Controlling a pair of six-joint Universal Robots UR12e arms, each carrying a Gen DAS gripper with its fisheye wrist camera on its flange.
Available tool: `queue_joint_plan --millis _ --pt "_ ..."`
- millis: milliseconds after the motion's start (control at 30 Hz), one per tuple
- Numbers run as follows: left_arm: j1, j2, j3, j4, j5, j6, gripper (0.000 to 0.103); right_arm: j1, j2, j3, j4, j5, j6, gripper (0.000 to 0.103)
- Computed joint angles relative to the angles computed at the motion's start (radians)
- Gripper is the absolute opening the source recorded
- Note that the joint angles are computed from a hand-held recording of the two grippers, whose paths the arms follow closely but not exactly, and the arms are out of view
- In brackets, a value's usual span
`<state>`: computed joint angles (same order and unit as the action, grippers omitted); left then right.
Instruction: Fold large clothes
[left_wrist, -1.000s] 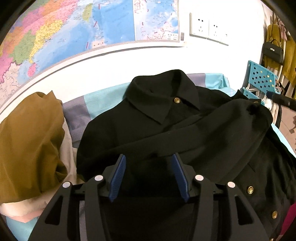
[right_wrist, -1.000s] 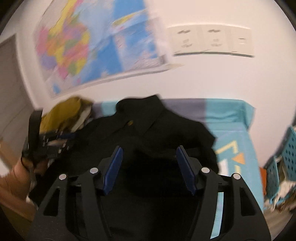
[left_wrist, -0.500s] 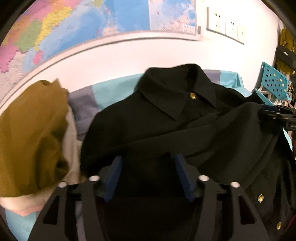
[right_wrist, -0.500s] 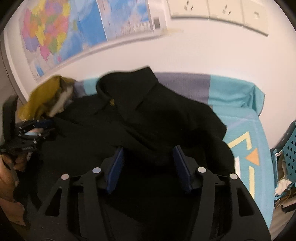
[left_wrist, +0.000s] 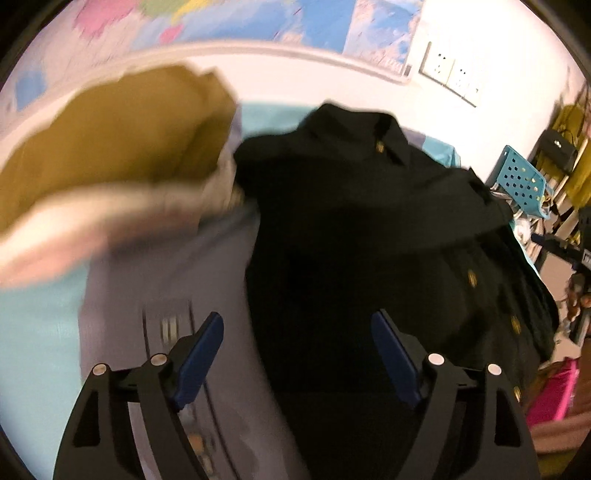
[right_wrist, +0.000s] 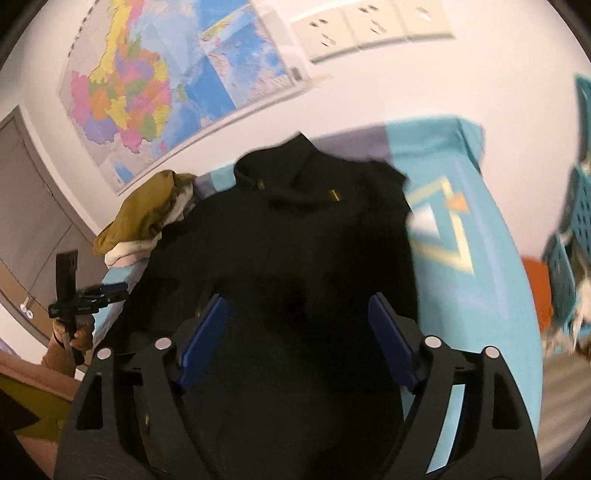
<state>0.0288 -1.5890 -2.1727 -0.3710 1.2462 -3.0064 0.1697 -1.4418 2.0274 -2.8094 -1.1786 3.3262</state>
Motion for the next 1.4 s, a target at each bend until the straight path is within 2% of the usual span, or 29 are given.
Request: queue_joint_plan --millis 67,167,400,500,567,667,733,900,967,1000,1033,1067,1100,1133,1200,1267,1300,1333,1367,1400 --pt "0.016 0.018 -0.025 -0.026 -0.035 -0.007 0.079 -0.015 -0.032 0.042 0.000 0.003 0.034 0.084" --pt "0.034 0.048 -0.066 -0.037 -0.089 -0.003 0.079 -0.043 -0.068 0.098 0.014 0.052 0.074 0.084" --pt "0.043 0.078 -0.109 -0.064 -0.165 0.009 0.083 -0.057 -0.101 0.145 0.062 0.051 0.060 0.090" --pt "0.044 0.086 -0.111 -0.111 -0.224 0.042 0.086 -0.061 -0.101 0.158 0.041 0.084 0.051 0.091" --pt "0.056 0.090 -0.111 -0.175 -0.309 0.088 0.088 -0.071 -0.097 0.166 0.031 0.165 0.040 0.091" --pt "0.072 0.082 -0.111 -0.246 -0.434 0.128 0.093 -0.080 -0.093 0.167 0.050 0.241 0.003 0.091" --pt "0.076 0.070 -0.112 -0.244 -0.481 0.129 0.096 -0.095 -0.089 0.172 0.049 0.302 -0.002 0.089" --pt "0.069 0.044 -0.111 -0.179 -0.501 0.059 0.095 -0.092 -0.069 0.170 0.006 0.315 0.019 0.090" --pt "0.059 0.041 -0.110 -0.146 -0.471 0.026 0.085 -0.081 -0.056 0.164 -0.004 0.333 0.007 0.090" --pt "0.057 0.044 -0.110 -0.146 -0.456 0.020 0.071 -0.074 -0.049 0.156 0.012 0.347 -0.010 0.079" --pt "0.048 0.045 -0.109 -0.130 -0.427 -0.002 0.063 -0.073 -0.041 0.151 0.020 0.369 -0.010 0.062" --pt "0.045 0.046 -0.109 -0.128 -0.417 -0.010 0.062 -0.073 -0.022 0.150 0.008 0.421 0.016 0.060" --pt "0.045 0.046 -0.110 -0.121 -0.416 -0.016 0.062 -0.075 -0.016 0.151 -0.007 0.430 0.011 0.058" --pt "0.047 0.045 -0.113 -0.111 -0.420 -0.027 0.066 -0.067 -0.019 0.144 0.011 0.403 -0.011 0.060" --pt "0.055 0.042 -0.117 -0.108 -0.453 -0.035 0.073 -0.061 -0.019 0.140 0.008 0.393 0.001 0.067" --pt "0.049 0.041 -0.124 -0.066 -0.442 -0.069 0.071 -0.059 -0.011 0.145 -0.033 0.398 0.040 0.063" --pt "0.040 0.043 -0.123 -0.049 -0.403 -0.093 0.046 -0.063 -0.002 0.150 -0.066 0.415 0.082 0.045" --pt "0.038 0.038 -0.117 -0.075 -0.405 -0.095 0.018 -0.067 0.004 0.154 -0.089 0.433 0.113 0.028" --pt "0.045 0.029 -0.111 -0.118 -0.444 -0.095 0.016 -0.070 0.009 0.161 -0.123 0.448 0.139 0.020" --pt "0.049 0.030 -0.112 -0.120 -0.447 -0.114 0.013 -0.065 0.001 0.163 -0.138 0.432 0.133 0.014"
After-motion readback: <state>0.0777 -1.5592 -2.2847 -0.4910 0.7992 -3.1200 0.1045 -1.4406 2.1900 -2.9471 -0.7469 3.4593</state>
